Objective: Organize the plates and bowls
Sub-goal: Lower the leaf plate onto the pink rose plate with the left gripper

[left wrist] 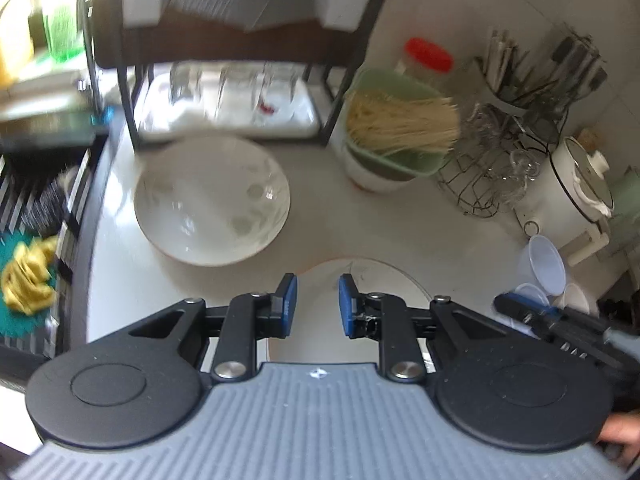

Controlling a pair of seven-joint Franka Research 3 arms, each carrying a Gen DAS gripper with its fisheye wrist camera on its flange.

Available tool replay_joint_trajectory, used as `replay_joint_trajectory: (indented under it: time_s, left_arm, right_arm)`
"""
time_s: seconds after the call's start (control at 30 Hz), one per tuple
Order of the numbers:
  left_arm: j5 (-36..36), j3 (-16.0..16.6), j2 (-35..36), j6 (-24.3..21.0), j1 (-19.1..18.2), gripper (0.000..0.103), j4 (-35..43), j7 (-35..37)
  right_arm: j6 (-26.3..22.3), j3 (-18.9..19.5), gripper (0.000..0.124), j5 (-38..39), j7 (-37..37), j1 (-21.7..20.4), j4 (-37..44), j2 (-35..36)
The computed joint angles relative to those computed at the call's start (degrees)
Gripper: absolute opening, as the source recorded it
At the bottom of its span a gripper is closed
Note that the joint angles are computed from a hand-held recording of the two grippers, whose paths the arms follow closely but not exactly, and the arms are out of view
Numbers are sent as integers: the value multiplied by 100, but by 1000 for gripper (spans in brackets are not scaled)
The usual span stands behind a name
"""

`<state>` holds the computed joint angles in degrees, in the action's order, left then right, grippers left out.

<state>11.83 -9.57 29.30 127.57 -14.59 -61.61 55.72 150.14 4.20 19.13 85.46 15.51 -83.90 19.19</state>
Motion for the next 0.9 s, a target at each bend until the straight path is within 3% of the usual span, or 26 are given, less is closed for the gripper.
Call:
replay_joint_trajectory:
  time_s: [0.4,0.67,0.9]
  left_arm:
    - [582,31,-486,44,-493,25,-137,-581]
    - [709,-97,-1135,277,-592,25,-940,-1351]
    - [1139,-207,-1549,288,-751,25,-1512,-1873]
  right_arm:
    - [732,191,17,1008,-1128,-274,-744,-903]
    - [824,148,17,1800,-2134,-229,-1372,-1511]
    - [548,-19,17,2047,-2478,-180,-1713,-1855]
